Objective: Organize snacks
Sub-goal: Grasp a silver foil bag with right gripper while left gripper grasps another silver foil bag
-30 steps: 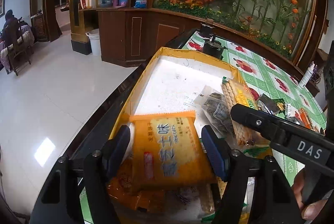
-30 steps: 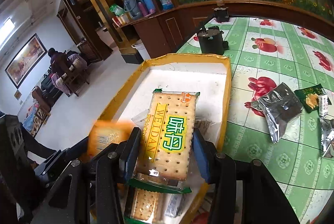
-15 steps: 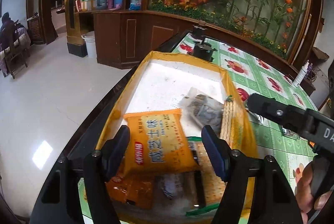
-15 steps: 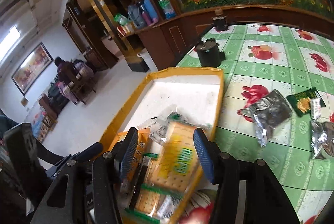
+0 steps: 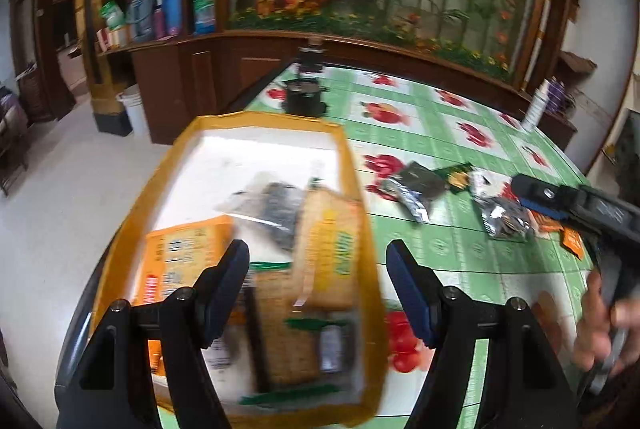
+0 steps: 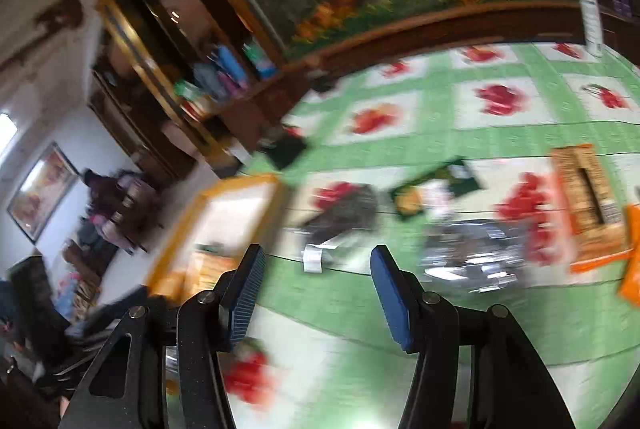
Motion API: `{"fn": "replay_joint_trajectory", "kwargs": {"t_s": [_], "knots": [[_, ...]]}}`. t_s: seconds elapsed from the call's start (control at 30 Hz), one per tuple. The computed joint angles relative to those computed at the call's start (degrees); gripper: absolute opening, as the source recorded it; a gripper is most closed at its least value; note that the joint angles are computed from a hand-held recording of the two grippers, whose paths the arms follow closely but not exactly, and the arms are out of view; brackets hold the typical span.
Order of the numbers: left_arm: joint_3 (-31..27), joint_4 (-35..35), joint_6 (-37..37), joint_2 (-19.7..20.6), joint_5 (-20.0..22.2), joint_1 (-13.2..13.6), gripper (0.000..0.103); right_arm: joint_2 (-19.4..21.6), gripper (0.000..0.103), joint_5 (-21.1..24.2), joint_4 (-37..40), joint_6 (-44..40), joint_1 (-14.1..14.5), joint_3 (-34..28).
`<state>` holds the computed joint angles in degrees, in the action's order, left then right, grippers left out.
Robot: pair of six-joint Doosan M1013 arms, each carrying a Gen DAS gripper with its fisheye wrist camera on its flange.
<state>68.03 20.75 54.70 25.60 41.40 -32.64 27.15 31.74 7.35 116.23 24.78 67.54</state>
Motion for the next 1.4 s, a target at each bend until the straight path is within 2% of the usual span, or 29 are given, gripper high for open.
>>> {"fn": "replay_joint_trajectory", "kwargs": {"t_s": [0.1,0.2,0.37,0.47,0.53,0.57,0.6,0.63,0.7,0.8,0.9,1.0,1.07,1.1,1.13,1.2,1.3,1.4], "knots": [[-0.8,-1.3,2.2,0.7,0.5,-0.7,0.07,0.7,0.06,2.4,-7.2,7.1,-1.5,-0.9],[-1.2,-2.4,4.1,1.1,0.7,-1.2,0.07,2.4,0.059,6.0,-8.1,6.8,-3.2,-3.2],[-1.4,-3.0,5.8,1.3,0.9,-1.7,0.07,4.2,0.059,9.1,5.4,-1.6,-6.1,-4.0],[-1.3,-3.6,6.1,1.4,0.6,-1.5,0.07,3.9,0.06,15.3,12.4,-8.2,-6.4,-4.5],[-1.4,-3.9,6.0,1.5,0.5,-1.4,0.07,3.4,0.065,17.7,17.8,-14.0,-6.3,-4.2],[-1.6,-4.2,6.1,1.6,0.5,-1.3,0.07,2.9,0.066,16.7,16.0,-14.0,-5.7,-3.7],[-1.7,-4.6,6.3,1.6,0.6,-1.2,0.07,2.3,0.073,14.6,11.2,-11.1,-5.0,-3.0],[-1.9,-5.1,6.5,1.7,0.6,-1.1,0.07,2.3,0.075,14.1,6.6,-7.8,-4.3,-3.3],[-2.1,-6.4,7.5,1.7,0.5,-0.8,0.07,2.6,0.075,13.9,6.2,-9.4,-3.8,-3.8],[-2.0,-6.6,7.7,1.6,0.5,-0.6,0.071,3.3,0.079,15.9,8.7,-13.7,-3.2,-4.7],[-2.3,-7.0,8.4,1.7,0.9,-0.5,0.072,4.3,0.08,19.0,3.7,-16.1,-1.6,-6.3],[-4.0,-9.7,12.3,2.3,2.2,-0.2,0.075,5.1,0.081,21.8,-4.1,-16.3,0.6,-7.4],[-6.6,-12.7,16.8,3.5,4.2,0.1,0.079,5.1,0.078,22.8,-9.0,-15.8,1.7,-7.0],[-8.3,-14.2,19.2,4.3,5.5,0.2,0.081,4.9,0.064,22.9,-11.3,-15.0,2.0,-6.6],[-9.7,-15.3,20.6,5.0,6.5,0.2,0.083,4.6,0.064,22.3,-13.4,-14.2,2.2,-6.0],[-14.4,-17.8,24.0,7.3,10.1,0.4,0.086,4.3,0.064,21.8,-11.5,-13.4,1.4,-5.7],[-23.7,-19.8,28.4,12.2,17.2,0.4,0.087,2.6,0.063,18.0,-9.4,-9.9,-0.1,-3.4],[-35.1,-21.1,32.6,18.6,25.5,0.5,0.091,0.2,0.064,11.4,-3.2,-6.1,-2.6,0.2]]}}
